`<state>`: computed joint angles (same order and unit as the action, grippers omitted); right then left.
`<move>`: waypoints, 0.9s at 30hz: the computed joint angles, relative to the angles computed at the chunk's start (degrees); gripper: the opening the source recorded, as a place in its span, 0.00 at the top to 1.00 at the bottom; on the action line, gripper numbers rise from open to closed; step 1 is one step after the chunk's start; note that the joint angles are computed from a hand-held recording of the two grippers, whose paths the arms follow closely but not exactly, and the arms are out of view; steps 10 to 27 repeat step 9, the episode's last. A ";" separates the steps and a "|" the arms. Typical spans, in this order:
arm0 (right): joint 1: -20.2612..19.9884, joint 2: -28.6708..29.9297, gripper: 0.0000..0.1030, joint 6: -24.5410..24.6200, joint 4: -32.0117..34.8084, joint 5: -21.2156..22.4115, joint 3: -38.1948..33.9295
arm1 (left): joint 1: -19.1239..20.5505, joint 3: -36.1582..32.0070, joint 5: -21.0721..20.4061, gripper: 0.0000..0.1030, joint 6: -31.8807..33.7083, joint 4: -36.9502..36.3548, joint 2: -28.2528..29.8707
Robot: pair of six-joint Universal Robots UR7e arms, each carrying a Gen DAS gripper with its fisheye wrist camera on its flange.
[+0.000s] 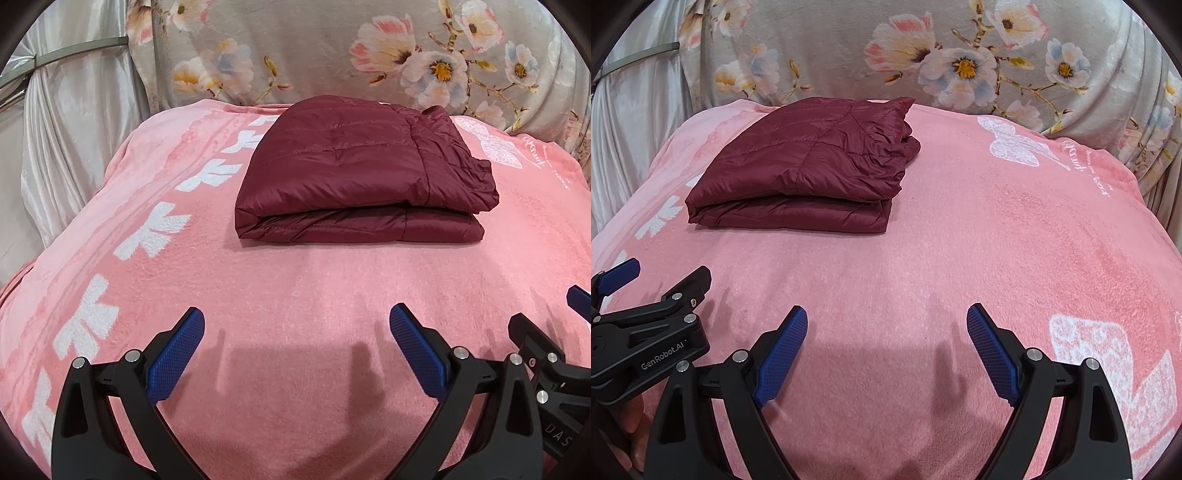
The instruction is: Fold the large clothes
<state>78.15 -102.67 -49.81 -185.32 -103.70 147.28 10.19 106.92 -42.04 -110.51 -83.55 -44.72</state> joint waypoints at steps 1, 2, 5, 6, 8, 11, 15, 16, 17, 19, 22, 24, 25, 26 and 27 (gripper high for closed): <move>0.02 -0.01 0.17 0.01 0.02 -0.03 0.00 | 0.01 -0.03 -0.02 0.05 -0.02 -0.03 0.04; 0.04 -0.02 0.17 0.02 -0.01 -0.05 0.01 | 0.01 -0.07 -0.07 0.05 -0.11 0.08 0.05; 0.02 -0.01 0.17 0.02 -0.04 -0.02 0.03 | 0.01 -0.12 -0.05 0.05 -0.29 0.22 0.12; 0.04 -0.01 0.17 0.02 -0.08 -0.04 0.05 | 0.00 -0.13 -0.01 0.05 -0.33 0.30 0.15; 0.05 0.03 0.17 0.04 -0.15 -0.06 0.06 | -0.02 -0.07 0.14 0.05 -0.11 0.25 0.18; 0.05 0.04 0.17 0.01 -0.16 -0.04 0.07 | 0.01 -0.04 0.21 0.05 -0.01 0.29 0.19; 0.05 0.04 0.17 0.01 -0.16 -0.04 0.07 | 0.01 -0.04 0.21 0.05 -0.01 0.29 0.19; 0.05 0.04 0.17 0.01 -0.16 -0.04 0.07 | 0.01 -0.04 0.21 0.05 -0.01 0.29 0.19; 0.05 0.04 0.17 0.01 -0.16 -0.04 0.07 | 0.01 -0.04 0.21 0.05 -0.01 0.29 0.19; 0.05 0.04 0.17 0.01 -0.16 -0.04 0.07 | 0.01 -0.04 0.21 0.05 -0.01 0.29 0.19; 0.05 0.04 0.17 0.01 -0.16 -0.04 0.07 | 0.01 -0.04 0.21 0.05 -0.01 0.29 0.19; 0.05 0.04 0.17 0.01 -0.16 -0.04 0.07 | 0.01 -0.04 0.21 0.05 -0.01 0.29 0.19; 0.05 0.04 0.17 0.01 -0.16 -0.04 0.07 | 0.01 -0.04 0.21 0.05 -0.01 0.29 0.19; 0.05 0.04 0.17 0.01 -0.16 -0.04 0.07 | 0.01 -0.04 0.21 0.05 -0.01 0.29 0.19; 0.05 0.04 0.17 0.01 -0.16 -0.04 0.07 | 0.01 -0.04 0.21 0.05 -0.01 0.29 0.19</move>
